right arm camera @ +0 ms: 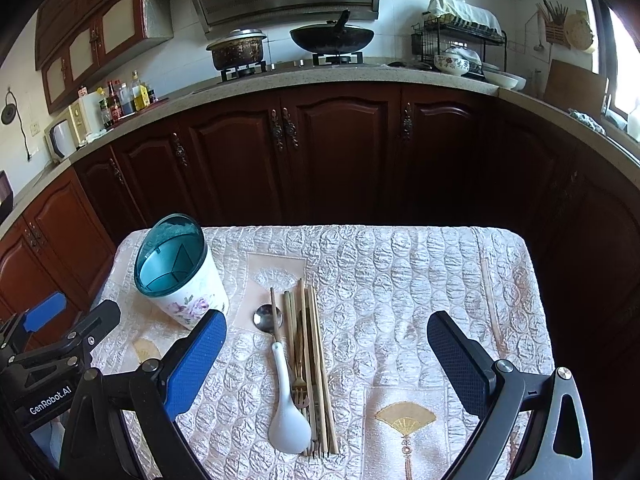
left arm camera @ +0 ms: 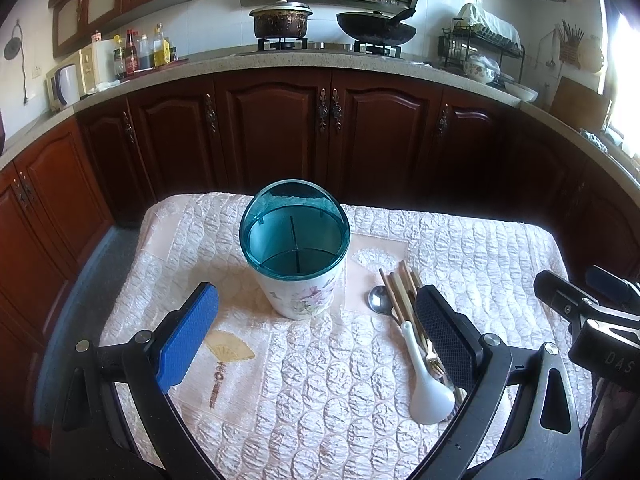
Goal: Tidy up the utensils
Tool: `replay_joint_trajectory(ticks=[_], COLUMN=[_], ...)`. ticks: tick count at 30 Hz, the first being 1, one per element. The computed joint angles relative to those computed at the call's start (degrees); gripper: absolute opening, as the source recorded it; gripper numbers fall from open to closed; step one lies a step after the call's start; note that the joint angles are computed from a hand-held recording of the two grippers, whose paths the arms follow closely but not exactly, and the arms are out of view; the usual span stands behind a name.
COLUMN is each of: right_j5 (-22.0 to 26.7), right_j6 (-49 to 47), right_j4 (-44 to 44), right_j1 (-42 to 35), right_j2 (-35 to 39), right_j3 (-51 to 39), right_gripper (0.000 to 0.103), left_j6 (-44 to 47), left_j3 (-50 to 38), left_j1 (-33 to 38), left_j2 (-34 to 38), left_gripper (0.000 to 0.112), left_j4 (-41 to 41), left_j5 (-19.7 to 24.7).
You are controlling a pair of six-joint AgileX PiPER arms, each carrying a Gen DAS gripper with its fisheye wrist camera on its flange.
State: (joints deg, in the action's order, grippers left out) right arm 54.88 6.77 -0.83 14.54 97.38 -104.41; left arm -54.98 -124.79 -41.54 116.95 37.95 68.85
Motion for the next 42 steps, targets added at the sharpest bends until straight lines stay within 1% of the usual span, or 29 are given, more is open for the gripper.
replay_joint_trajectory(ticks=[3,10,22,26,31,33,35,36,37,38,40,41,42], right_j5=[0.5,1.0,0.3,-0.3,-1.2,-0.9,-0.4,-0.1,0.6,0.8,1.5,1.9,2.9], right_j6=[-0.7,-2.3,-3.9,-5.3,-10.1,-13.0,-16.3,-17.3,-18.0,-18.6,-20.0,-20.6,-21.4], right_j4=[0.5,1.9,3.3,4.3,6.9,9.6,12.7,13.6,14.0,14.4,16.2,16.9,17.9], right_j1=[-0.2,-0.7,-1.8,-3.1,-5.1,-6.2,-7.1,-7.5,-7.6,-7.7,-8.4,-8.7,-9.3], right_j2=[0.3,1.3,2.2,2.7,3.8,5.1,6.5,7.3,8.6,9.5,11.7,12.5,13.6], right_j3=[-0.4,-0.7,-0.1,0.3,1.5,1.6,1.4,1.3,0.8,0.6,-0.2,-0.5,-1.2], right_gripper=[0.1,0.1,0.1,0.1,0.1,0.094,0.088,0.083,0.081,0.077,0.069,0.061,0.055], left_j6=[-0.2,0.7,3.0,3.6,6.2,7.4,8.8,9.9,11.8,13.2,15.8,16.7,17.7], left_j3=[0.5,-0.3,-3.0,-2.0,-2.1,-2.3,-2.5,-2.7,-3.8,-5.3,-9.8,-11.8,-15.5], left_j1=[0.2,0.3,1.3,2.1,2.9,3.3,4.0,4.6,5.4,5.9,6.9,7.1,7.3], left_j2=[-0.1,0.6,3.1,3.2,4.7,5.6,6.5,7.0,8.2,9.4,12.8,14.4,16.8], left_gripper=[0.1,0.1,0.1,0.1,0.1,0.1,0.095,0.086,0.078,0.075,0.065,0.064,0.064], left_j4=[-0.7,-1.6,-5.1,-7.3,-11.0,-12.8,-15.5,-17.6,-20.6,-22.7,-26.6,-27.9,-28.9], left_j5=[-0.6,-0.4,0.1,-1.1,-2.8,-3.9,-5.0,-5.7,-5.9,-5.3,-3.4,-2.9,-1.4])
